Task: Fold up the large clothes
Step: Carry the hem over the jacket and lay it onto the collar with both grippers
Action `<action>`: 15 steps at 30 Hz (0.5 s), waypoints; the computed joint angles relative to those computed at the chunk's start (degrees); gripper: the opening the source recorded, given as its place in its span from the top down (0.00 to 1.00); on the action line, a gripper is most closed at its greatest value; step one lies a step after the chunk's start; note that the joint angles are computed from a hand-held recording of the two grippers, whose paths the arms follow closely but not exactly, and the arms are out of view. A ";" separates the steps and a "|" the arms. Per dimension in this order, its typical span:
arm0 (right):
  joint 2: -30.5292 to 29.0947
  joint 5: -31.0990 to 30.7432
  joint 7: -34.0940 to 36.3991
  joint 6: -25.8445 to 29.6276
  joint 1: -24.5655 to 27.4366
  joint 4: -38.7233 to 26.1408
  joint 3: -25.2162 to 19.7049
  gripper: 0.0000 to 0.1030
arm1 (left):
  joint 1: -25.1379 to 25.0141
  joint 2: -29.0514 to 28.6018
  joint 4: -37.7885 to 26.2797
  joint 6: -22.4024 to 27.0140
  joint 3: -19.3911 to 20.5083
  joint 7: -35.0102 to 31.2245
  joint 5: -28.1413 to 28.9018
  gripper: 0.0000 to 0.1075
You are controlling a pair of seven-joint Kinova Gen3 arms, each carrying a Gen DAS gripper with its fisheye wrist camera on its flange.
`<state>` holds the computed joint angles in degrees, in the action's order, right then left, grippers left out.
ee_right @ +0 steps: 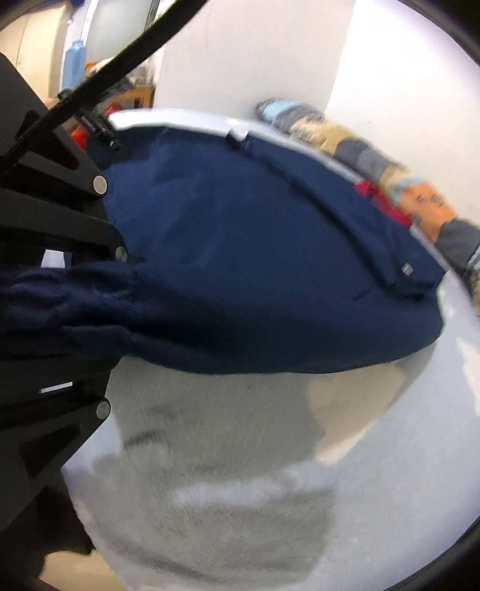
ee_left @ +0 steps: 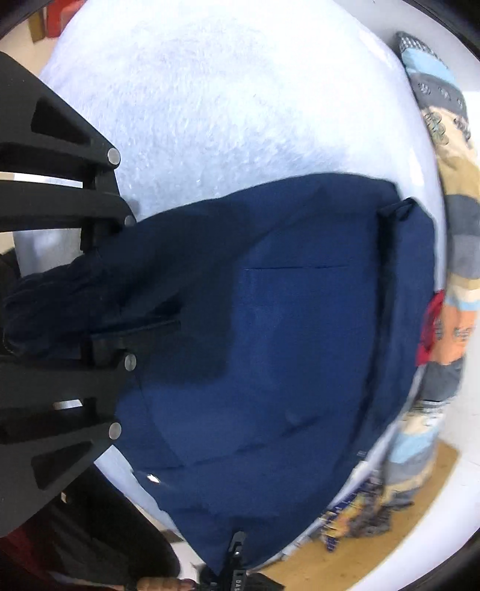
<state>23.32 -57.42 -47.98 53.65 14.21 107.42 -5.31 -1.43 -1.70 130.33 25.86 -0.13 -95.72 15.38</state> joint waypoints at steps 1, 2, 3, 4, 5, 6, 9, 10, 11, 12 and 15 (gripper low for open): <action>-0.32 -2.33 2.30 0.98 2.51 0.70 -1.67 0.93 | -0.59 -0.96 0.44 -0.58 0.96 0.97 -0.71 0.77; -0.63 -4.66 4.63 1.57 5.16 1.61 -3.29 0.93 | -0.18 -1.84 0.84 -1.15 0.86 1.86 -0.95 0.77; -1.20 -6.99 6.95 2.58 7.82 2.38 -4.63 0.93 | 0.63 -2.79 1.36 -1.90 0.13 1.82 -0.27 0.77; -1.35 -9.32 8.93 4.46 10.47 2.63 -5.83 0.93 | 0.89 -3.89 1.76 -2.76 -0.08 1.73 0.71 0.77; -0.96 -11.65 11.26 6.05 12.10 3.21 -6.35 0.93 | 1.37 -5.20 2.34 -3.60 -0.49 1.42 1.84 0.78; -1.40 -13.98 13.57 7.46 12.80 3.78 -5.81 0.93 | 1.74 -6.87 2.74 -4.15 -1.15 1.22 2.81 0.78; -1.94 -19.87 19.12 13.85 9.70 4.79 0.83 0.93 | 2.29 -11.77 3.76 -3.73 -3.87 0.83 4.07 0.79; -2.37 -20.76 20.15 15.90 8.27 4.83 3.48 0.93 | 2.48 -12.96 3.85 -3.38 -4.56 0.99 4.28 0.79; -2.63 -21.99 21.31 17.71 6.56 5.07 6.14 0.93 | 2.88 -14.08 3.96 -3.05 -5.42 0.89 4.65 0.79; -3.08 -22.75 22.17 19.80 5.28 5.48 8.79 0.93 | 3.47 -15.87 4.23 -2.49 -6.50 0.51 5.16 0.79; -4.01 -23.98 24.29 25.88 1.35 6.76 16.57 0.93 | 2.29 -20.85 4.45 0.74 -6.26 2.43 2.88 0.79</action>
